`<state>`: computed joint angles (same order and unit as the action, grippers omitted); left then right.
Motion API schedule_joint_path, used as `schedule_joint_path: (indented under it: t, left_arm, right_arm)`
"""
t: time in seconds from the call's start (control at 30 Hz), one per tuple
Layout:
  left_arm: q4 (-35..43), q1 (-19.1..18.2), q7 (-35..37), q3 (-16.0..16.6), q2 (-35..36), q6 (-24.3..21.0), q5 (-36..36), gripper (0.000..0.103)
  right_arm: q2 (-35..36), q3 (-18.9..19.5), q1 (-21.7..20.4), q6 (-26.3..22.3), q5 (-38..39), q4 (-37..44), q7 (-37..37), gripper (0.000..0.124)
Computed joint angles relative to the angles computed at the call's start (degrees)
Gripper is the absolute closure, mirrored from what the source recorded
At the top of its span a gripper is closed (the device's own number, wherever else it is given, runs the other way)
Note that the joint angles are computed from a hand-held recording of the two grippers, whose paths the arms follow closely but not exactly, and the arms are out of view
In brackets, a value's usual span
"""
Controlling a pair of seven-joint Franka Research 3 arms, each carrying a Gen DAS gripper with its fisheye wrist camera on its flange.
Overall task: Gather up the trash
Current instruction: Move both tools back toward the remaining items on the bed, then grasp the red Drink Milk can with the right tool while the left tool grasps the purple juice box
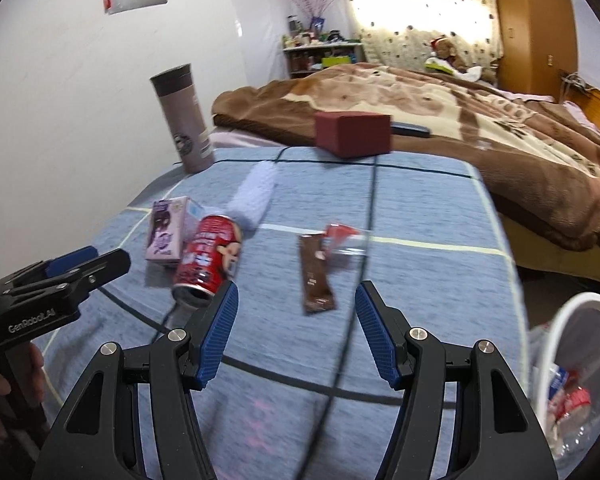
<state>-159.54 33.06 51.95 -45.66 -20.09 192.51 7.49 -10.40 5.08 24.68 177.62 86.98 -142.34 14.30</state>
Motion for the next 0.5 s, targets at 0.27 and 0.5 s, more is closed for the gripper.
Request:
schedule_joint_path:
  t: [0.27, 0.5]
  left_arm:
    - [1.0, -1.8, 4.1, 5.1, 3.5, -0.3, 0.0, 0.03]
    - [1.3, -5.4, 7.2, 11.5, 5.8, -0.6, -0.9, 0.03]
  right_arm:
    - [3.5, 0.2, 0.5, -4.1, -4.6, 3.3, 4.6, 0.061]
    - [7.8, 1.5, -0.1, -7.6, -13.3, 6.3, 13.1, 0.061]
